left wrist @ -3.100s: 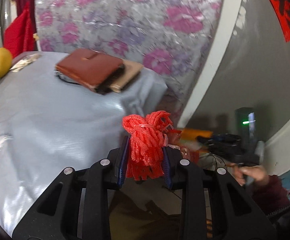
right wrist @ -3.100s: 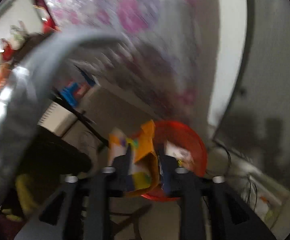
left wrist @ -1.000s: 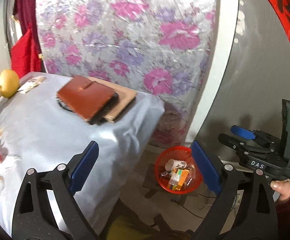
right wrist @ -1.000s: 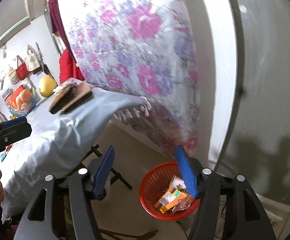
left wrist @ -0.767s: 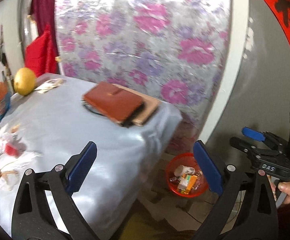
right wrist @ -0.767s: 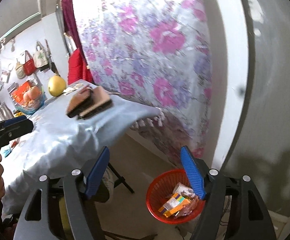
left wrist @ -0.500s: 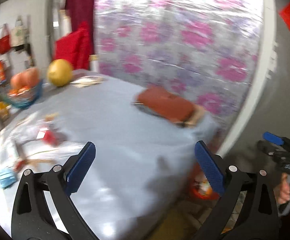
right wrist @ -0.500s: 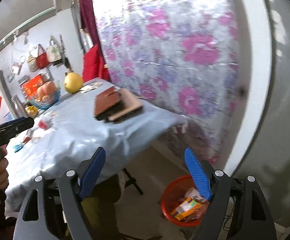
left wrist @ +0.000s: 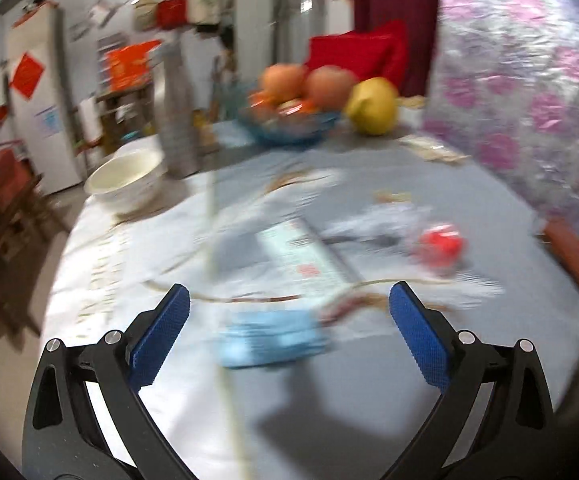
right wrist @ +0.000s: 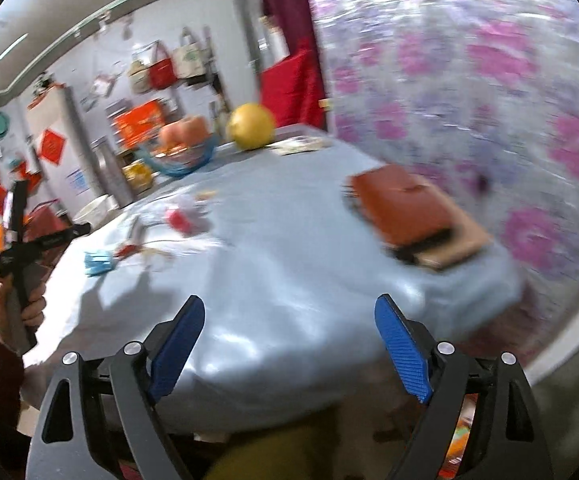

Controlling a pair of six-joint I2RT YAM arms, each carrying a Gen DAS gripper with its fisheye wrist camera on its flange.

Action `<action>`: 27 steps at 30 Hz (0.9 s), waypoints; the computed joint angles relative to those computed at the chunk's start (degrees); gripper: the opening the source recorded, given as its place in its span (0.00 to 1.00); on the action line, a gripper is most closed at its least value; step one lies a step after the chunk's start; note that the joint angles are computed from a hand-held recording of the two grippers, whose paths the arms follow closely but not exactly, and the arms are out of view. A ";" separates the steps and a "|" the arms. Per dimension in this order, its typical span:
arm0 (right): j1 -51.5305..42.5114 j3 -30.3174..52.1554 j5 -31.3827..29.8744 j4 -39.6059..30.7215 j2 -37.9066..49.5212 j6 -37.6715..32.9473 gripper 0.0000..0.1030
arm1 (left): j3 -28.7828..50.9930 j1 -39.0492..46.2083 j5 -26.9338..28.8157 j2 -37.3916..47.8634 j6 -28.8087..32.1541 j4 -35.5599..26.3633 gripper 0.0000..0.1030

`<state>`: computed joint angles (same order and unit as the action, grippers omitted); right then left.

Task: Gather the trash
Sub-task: 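Return both grippers to the table above the remaining trash, then grasp the clear bag of red pieces with the right gripper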

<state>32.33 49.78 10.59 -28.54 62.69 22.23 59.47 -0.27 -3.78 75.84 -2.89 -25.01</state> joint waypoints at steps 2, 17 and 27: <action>1.98 3.77 -1.50 2.59 6.44 -0.36 0.83 | -0.85 3.79 1.51 1.13 1.63 0.57 0.93; 8.08 44.38 -3.49 -2.80 49.30 -8.52 0.82 | -1.93 6.10 5.90 5.56 5.46 -1.07 0.93; 7.69 63.30 -2.09 -9.90 63.59 -11.93 0.81 | -0.21 5.45 5.52 8.86 6.67 -3.49 0.93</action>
